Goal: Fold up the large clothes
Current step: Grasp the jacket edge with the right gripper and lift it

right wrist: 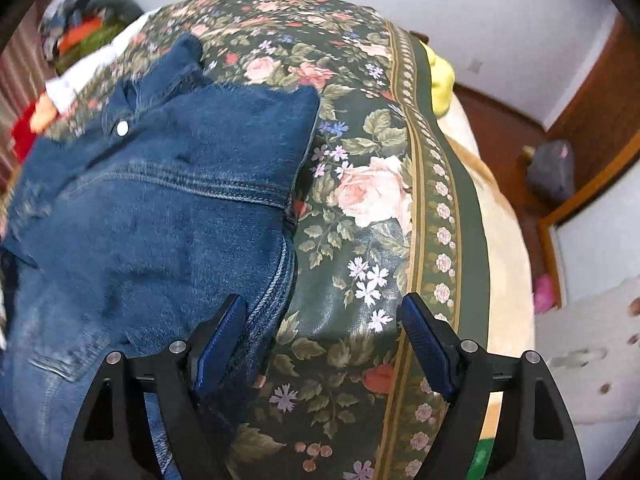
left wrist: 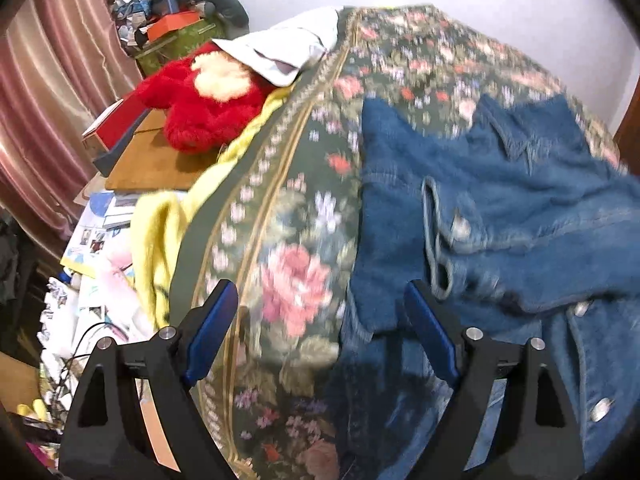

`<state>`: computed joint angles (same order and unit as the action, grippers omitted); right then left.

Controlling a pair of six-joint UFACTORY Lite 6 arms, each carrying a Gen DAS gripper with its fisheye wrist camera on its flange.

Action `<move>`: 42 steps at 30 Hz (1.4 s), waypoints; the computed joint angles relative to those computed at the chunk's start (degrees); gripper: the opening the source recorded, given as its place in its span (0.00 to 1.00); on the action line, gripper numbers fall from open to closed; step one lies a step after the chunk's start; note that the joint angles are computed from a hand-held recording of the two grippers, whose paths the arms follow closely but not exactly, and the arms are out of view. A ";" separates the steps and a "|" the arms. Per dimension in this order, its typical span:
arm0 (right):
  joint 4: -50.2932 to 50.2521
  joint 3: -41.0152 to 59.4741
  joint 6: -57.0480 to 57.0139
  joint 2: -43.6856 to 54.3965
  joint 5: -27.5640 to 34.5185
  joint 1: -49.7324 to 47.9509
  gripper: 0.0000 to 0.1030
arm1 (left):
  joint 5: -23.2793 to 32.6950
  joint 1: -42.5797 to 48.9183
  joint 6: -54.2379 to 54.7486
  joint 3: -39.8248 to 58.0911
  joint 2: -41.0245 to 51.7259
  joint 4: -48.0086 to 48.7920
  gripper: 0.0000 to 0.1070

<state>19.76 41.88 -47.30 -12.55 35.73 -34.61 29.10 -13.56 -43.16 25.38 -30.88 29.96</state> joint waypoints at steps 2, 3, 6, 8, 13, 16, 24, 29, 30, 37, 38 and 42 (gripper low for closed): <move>4.40 3.20 -2.14 1.59 3.39 -1.45 0.76 | -2.61 2.94 6.45 3.38 2.80 -6.19 0.80; 7.70 5.70 -3.91 3.24 5.98 -2.62 0.76 | -3.68 4.30 9.66 4.74 4.14 -9.18 0.80; 12.69 11.04 -4.32 7.33 10.73 -3.35 0.76 | -7.00 7.72 19.83 10.16 10.80 -19.39 0.80; 16.30 15.07 -4.40 11.23 13.37 -3.14 0.76 | -8.37 9.63 28.74 14.77 16.93 -28.61 0.80; 18.80 23.59 0.43 21.51 12.65 0.92 0.76 | -8.28 13.11 45.87 24.71 31.39 -46.56 0.80; 19.44 28.27 2.72 28.55 12.80 2.50 0.76 | -6.12 15.44 54.45 31.17 40.50 -56.46 0.79; 24.28 32.59 0.40 38.58 10.28 7.70 0.51 | -3.07 17.06 67.92 42.19 52.39 -70.84 0.52; 20.81 29.59 -0.47 34.70 1.40 12.10 0.18 | -3.47 13.56 56.62 47.48 57.67 -60.18 0.17; 19.73 29.27 -0.15 33.55 -0.67 13.35 0.16 | -3.70 12.58 53.17 47.73 57.30 -57.48 0.10; 7.39 39.85 10.45 37.49 -5.97 19.49 0.12 | -5.04 5.23 39.31 51.17 50.59 -40.67 0.08; 3.30 42.57 13.84 39.58 -7.19 20.96 0.12 | -4.93 4.96 36.84 51.97 50.23 -37.98 0.08; -5.42 56.10 22.29 49.83 -5.31 23.92 0.12 | -2.76 8.13 35.53 57.64 53.93 -36.73 0.08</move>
<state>14.34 97.98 -25.01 37.28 30.42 -10.68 26.34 -5.43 -7.63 83.02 23.06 -6.77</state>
